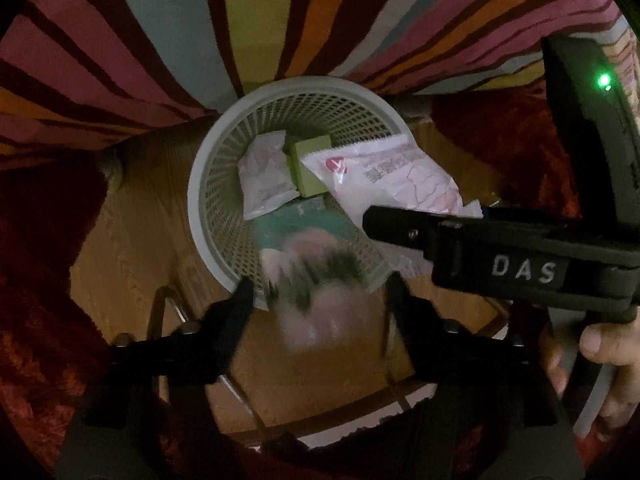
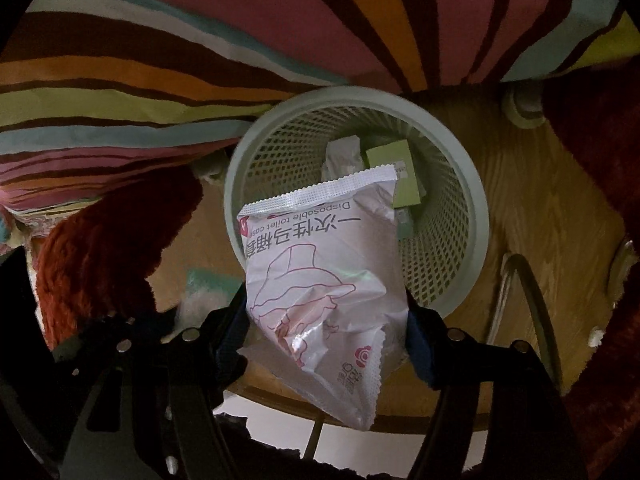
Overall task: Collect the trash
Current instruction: 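Open both tools to drop the tissue pack and packet into the wastebasket, then raise both tools back toward the two small boxes on the bed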
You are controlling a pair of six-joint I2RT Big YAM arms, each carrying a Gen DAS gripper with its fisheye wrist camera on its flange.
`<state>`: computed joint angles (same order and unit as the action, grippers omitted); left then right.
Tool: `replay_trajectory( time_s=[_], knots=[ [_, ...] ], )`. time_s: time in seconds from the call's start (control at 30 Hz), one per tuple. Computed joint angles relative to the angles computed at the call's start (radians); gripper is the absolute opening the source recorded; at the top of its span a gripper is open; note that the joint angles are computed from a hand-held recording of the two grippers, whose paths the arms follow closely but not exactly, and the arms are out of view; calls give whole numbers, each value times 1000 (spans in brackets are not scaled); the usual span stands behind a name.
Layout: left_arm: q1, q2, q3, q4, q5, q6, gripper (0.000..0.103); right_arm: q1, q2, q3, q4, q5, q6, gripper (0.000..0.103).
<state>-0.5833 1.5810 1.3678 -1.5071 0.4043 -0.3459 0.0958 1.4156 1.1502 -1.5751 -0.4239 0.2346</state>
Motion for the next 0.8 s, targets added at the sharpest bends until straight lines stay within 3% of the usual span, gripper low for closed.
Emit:
replay_trajectory(
  time_s=[0.07,0.1,0.17,0.6,0.8],
  knots=[
    [5,1,-2,3,6,-9,70,-2,2,2,-6,7,2,70],
    [7,3,-3,2,9,-12,70,-3,1,2,-5,8,4,79],
    [9,4,-1,0,10,-14,70,-9,-8,2,5,13,10,88],
    [11,-22,-4,29,-8,-40,70,-19,-45,3,17,25,21,89],
    [17,-112,-3,92,-90,-70,70,-4,-138,49,45,61,-68,89]
  ],
)
